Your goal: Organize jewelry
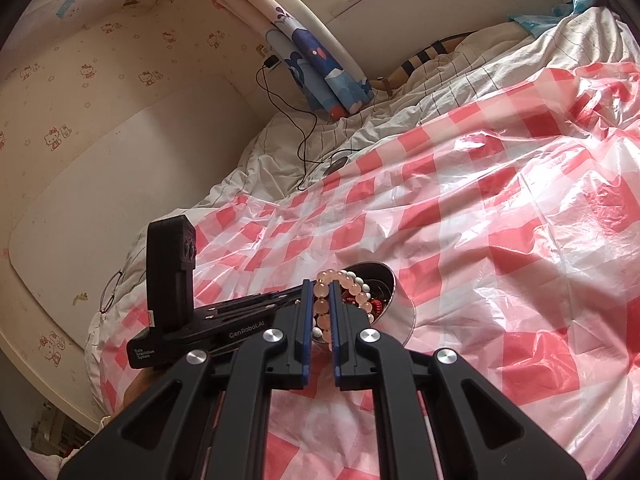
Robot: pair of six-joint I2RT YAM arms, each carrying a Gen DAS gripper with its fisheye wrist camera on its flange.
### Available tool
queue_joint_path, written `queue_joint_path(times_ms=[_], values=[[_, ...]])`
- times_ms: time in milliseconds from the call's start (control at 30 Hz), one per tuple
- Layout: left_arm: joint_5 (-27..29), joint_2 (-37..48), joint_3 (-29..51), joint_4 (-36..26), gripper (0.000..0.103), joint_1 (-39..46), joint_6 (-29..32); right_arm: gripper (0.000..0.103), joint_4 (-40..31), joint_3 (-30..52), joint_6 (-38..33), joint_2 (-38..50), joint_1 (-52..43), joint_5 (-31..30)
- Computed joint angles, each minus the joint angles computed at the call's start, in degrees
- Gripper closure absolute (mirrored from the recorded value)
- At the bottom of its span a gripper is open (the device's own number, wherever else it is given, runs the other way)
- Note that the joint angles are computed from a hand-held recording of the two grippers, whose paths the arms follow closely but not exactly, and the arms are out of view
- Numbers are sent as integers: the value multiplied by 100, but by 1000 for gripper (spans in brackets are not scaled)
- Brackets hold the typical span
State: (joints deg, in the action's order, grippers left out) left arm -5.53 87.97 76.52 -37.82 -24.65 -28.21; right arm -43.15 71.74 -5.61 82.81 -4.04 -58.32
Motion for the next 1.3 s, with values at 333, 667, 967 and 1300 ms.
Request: queue_joint_path(times_ms=[333,667,967,1300], values=[[115,-375,-274,-46,79,268,65,94,1100,101,1379,591,559,-278],[-1166,-1387,-893,-464,56,-50,-225,94,411,517,903,1094,1065,746],[-2619,-1540,-1095,-1246,23,-1228,-1068,63,731,-67,-4,185,1461,2610],[-3598,-1521,-1086,-2098,8,-2077,-2464,29,-121,-1131,-530,-1753,856,2766]])
